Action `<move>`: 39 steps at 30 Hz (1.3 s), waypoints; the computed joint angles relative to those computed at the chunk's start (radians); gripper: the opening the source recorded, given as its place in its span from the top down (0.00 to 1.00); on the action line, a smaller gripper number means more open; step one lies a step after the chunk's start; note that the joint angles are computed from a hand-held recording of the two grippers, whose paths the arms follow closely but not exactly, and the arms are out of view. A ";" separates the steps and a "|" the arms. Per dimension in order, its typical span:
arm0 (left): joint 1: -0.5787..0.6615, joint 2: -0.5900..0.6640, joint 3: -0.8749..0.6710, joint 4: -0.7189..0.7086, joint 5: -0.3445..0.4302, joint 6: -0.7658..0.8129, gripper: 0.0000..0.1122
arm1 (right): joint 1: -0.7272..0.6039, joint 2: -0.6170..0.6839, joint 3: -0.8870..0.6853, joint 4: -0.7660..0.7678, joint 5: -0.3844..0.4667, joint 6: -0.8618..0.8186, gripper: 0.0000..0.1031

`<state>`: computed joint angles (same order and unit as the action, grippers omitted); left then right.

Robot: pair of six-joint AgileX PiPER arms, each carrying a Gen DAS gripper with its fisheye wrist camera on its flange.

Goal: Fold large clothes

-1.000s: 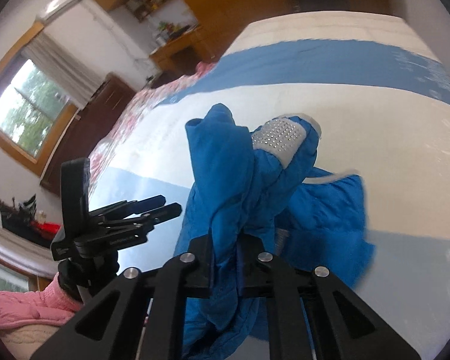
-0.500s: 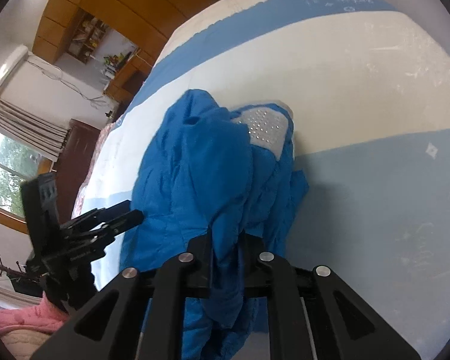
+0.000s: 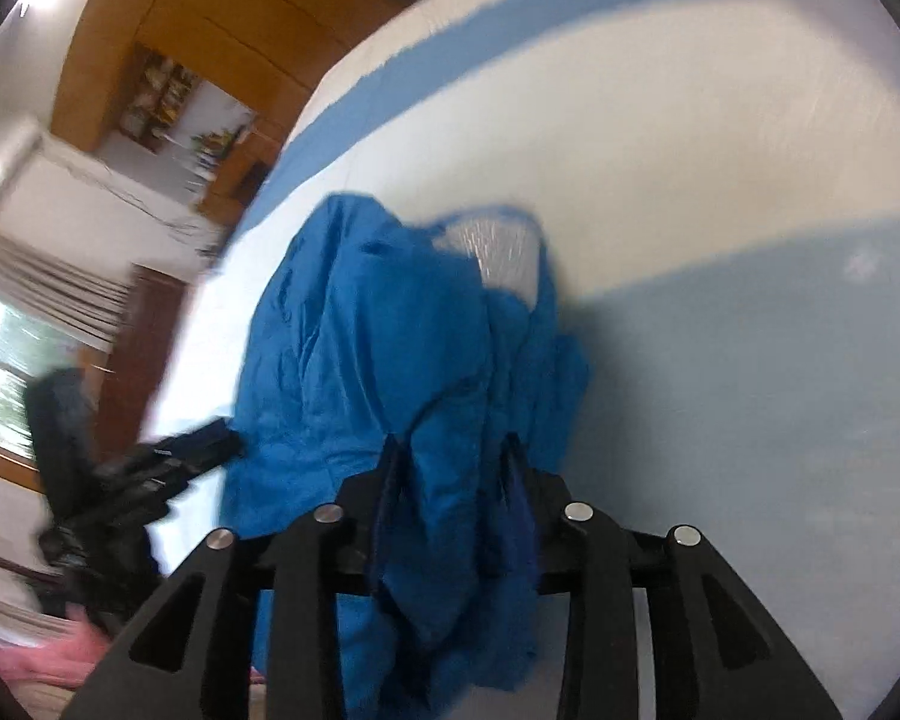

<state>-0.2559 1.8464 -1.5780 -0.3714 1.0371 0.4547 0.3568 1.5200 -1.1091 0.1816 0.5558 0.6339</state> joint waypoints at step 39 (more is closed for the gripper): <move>0.009 0.160 -0.223 -0.193 0.172 -0.035 0.68 | 0.013 0.157 -0.299 -0.060 0.107 -0.096 0.80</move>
